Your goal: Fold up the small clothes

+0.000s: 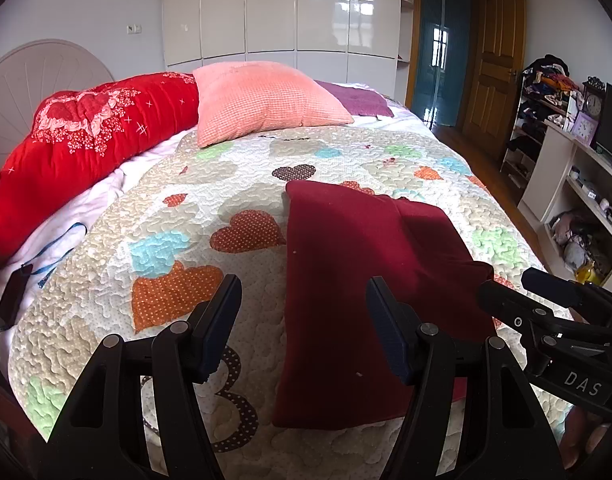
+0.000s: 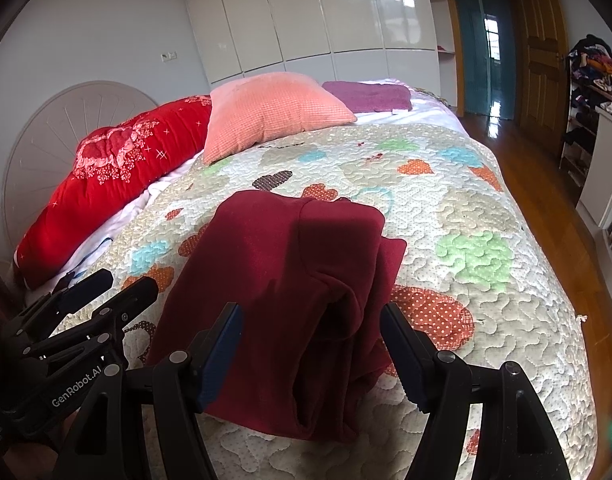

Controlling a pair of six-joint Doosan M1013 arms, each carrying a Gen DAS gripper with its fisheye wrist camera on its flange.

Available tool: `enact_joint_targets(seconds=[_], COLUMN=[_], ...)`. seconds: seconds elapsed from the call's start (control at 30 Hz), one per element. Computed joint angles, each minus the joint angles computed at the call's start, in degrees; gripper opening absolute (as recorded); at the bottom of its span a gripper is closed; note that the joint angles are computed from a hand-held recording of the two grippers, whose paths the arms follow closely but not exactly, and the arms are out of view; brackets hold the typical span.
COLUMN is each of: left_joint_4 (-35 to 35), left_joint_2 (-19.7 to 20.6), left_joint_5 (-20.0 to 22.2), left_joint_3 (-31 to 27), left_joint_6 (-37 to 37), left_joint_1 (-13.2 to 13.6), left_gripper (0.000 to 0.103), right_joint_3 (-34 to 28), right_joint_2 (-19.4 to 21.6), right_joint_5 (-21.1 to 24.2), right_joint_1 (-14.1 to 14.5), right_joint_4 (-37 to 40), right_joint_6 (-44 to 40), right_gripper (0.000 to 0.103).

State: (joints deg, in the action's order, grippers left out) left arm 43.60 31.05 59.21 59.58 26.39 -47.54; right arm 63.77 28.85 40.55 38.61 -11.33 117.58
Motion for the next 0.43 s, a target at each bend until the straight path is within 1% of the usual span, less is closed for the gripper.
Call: enact_joint_targets(seconds=[0.33,0.43], left_joint_4=[0.8,-0.5], left_joint_2=[0.1,0.1], left_joint_5=[-0.2,-0.1], left_joint_3=[0.2,0.1], left_joint_6=[0.0,0.2], left_joint_1=[0.1,0.5], left_gripper=[0.065,0.065], right_joint_3=[0.1,0.2], right_joint_2=[0.1,0.0], right_joint_5=[0.0,0.1], right_joint_1=[-0.2,-0.5], right_joint_4=[0.8,0.3], right_joint_6=[-0.2,0.3], right_gripper=[0.069,0.069])
